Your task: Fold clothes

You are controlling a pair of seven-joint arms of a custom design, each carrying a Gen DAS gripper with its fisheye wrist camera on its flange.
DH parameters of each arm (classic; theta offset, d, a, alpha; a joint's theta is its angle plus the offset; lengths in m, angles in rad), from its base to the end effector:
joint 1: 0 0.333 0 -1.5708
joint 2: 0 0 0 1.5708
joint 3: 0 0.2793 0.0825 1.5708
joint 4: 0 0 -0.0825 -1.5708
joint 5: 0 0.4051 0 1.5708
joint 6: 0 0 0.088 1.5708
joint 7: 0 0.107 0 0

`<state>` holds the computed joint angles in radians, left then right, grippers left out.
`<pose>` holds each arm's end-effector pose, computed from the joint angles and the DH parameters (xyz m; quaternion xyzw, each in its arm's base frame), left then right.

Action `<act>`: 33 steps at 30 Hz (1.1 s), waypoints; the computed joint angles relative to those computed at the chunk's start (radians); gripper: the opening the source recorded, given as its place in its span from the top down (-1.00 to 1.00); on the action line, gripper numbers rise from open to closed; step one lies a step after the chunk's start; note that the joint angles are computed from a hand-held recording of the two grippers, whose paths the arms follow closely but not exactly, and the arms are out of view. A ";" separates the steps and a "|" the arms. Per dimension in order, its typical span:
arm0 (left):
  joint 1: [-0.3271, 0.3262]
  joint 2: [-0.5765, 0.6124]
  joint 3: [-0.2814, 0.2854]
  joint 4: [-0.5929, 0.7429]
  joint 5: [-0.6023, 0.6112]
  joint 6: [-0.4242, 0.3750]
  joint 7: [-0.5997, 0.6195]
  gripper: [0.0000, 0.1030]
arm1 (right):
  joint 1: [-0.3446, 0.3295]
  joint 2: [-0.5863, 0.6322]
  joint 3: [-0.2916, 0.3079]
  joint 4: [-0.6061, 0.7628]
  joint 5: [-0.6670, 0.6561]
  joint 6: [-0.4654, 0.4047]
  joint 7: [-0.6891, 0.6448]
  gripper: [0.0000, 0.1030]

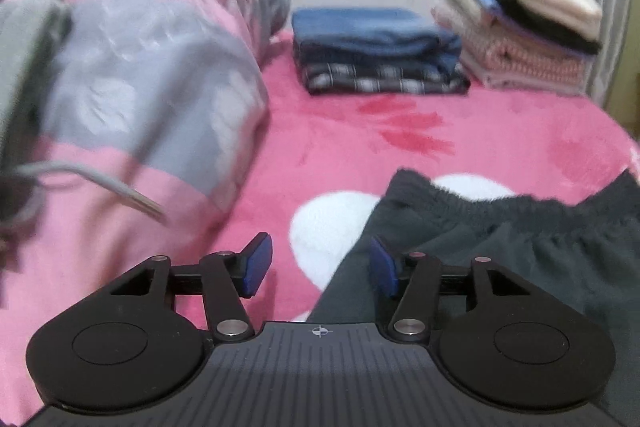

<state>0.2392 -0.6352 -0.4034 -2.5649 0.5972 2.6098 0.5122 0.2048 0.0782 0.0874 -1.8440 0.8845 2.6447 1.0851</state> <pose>0.4436 -0.0900 0.4855 -0.7676 0.4775 -0.2020 0.3767 0.6251 0.1653 0.5119 -0.6703 0.5852 -0.0384 0.4547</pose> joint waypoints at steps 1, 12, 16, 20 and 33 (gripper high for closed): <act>-0.015 -0.032 0.008 -0.010 -0.003 0.003 0.011 -0.06 | -0.011 -0.045 -0.006 -0.039 0.030 0.000 -0.029 0.25; -0.368 -0.230 0.072 0.009 -0.280 -0.071 0.407 -0.32 | 0.028 -0.630 -0.217 -0.495 0.158 -0.069 -0.212 0.24; -0.547 -0.185 0.087 0.029 -0.459 -0.118 0.558 -0.34 | 0.017 -0.814 -0.250 -0.619 0.048 -0.141 -0.149 0.24; -0.685 -0.144 0.084 0.000 -0.628 -0.107 0.664 -0.34 | -0.003 -0.953 -0.239 -0.749 -0.081 -0.234 -0.017 0.24; -0.780 -0.128 0.036 -0.042 -0.823 -0.183 0.722 -0.34 | 0.056 -1.150 -0.235 -0.947 -0.345 -0.320 0.244 -0.07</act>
<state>-0.5407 -0.7633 -0.3675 -2.6064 -0.2259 2.4271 1.2340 0.2613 -1.0718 -0.1473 -2.7908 0.5398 2.3249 1.3293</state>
